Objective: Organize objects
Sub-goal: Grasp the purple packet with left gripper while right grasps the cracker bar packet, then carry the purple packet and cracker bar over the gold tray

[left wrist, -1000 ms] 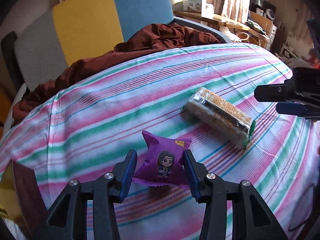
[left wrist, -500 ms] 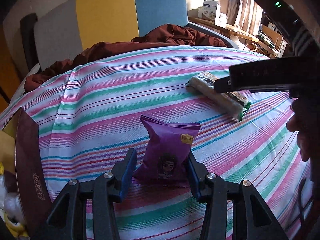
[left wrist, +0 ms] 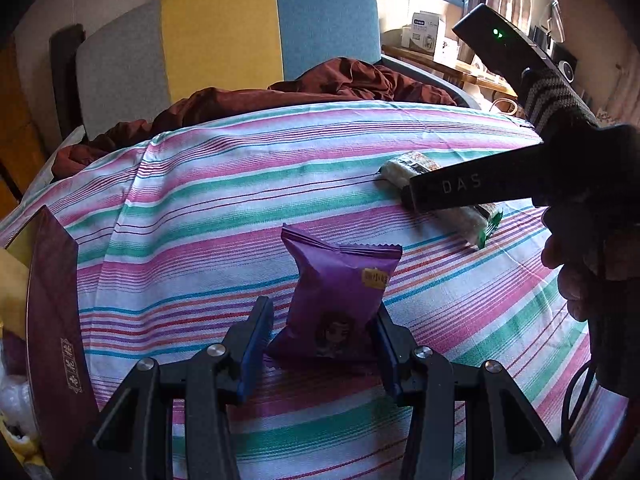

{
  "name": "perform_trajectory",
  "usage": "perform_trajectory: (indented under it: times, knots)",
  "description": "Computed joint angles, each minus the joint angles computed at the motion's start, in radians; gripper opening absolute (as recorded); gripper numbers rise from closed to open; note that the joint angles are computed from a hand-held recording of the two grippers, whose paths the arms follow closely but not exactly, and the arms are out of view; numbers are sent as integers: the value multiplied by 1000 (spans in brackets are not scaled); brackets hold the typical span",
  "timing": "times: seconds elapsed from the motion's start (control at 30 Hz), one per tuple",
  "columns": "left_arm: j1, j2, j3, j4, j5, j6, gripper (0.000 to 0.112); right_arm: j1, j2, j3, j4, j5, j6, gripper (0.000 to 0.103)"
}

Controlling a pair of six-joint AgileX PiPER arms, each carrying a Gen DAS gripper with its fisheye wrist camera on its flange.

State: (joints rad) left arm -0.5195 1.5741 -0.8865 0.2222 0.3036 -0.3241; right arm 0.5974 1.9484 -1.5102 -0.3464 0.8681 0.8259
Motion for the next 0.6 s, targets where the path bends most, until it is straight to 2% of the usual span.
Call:
perform_trajectory:
  times: [0.1, 0.43, 0.6]
  knots:
    - [-8, -1, 4, 43, -3, -44, 49, 6, 4, -14, 10, 22, -25, 50]
    - [-17, -1, 5, 104, -2, -99, 49, 2, -1, -8, 51, 28, -73, 50]
    - [-31, -12, -1, 154, 42, -150, 47, 19, 3, -17, 25, 43, -68, 49]
